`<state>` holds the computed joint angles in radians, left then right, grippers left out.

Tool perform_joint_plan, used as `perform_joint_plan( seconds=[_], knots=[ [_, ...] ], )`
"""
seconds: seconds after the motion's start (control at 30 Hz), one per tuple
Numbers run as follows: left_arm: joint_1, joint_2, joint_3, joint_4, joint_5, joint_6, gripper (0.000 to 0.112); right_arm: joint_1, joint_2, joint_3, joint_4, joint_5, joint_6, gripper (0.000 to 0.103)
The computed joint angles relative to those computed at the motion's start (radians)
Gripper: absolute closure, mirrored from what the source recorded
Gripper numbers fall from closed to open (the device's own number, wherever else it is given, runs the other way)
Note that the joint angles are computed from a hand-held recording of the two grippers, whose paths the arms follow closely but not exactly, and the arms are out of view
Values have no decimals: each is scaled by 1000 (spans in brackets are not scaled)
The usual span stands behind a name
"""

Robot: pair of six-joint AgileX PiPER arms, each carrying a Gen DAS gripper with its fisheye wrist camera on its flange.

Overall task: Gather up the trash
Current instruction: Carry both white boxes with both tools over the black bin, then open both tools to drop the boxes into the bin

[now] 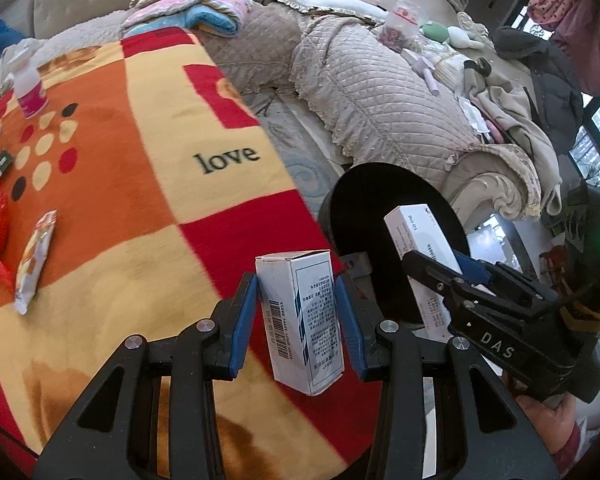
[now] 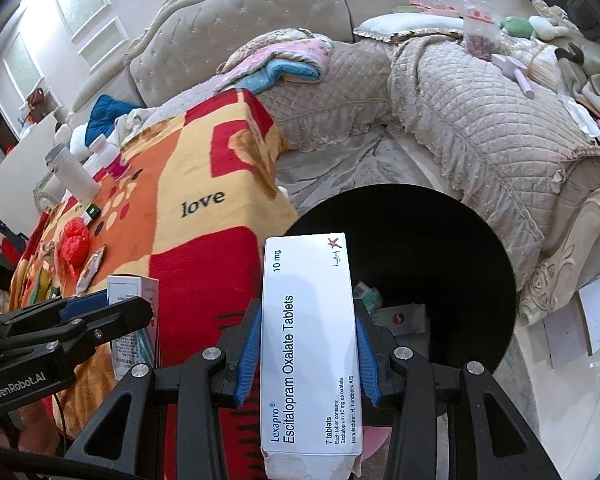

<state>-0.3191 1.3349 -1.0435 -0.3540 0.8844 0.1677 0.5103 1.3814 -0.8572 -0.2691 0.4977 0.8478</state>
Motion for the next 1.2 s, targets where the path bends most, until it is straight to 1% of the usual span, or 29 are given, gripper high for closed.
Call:
perform_joint_plan(
  seconds=[0.13,0.3,0.63,0.9,1.2],
  knots=[
    [-21,30,-26,-39,1,15,74,-36,-11,11,10,0,-19,62],
    [-59,79,-67,-49,-13,-14,74,-99,-23,14,24,7,-58,62],
    [-128,154,-107,-27,-67,-59,74,-189,-10,26,101,-25,-158,62],
    [-156,192,-120,-24,-94,-65,74,-229,13,33,156,-50,-220,62],
    [-145,226,-125,-94,-104,-3,74,-265,41,34,201,-77,-271,62]
  ],
)
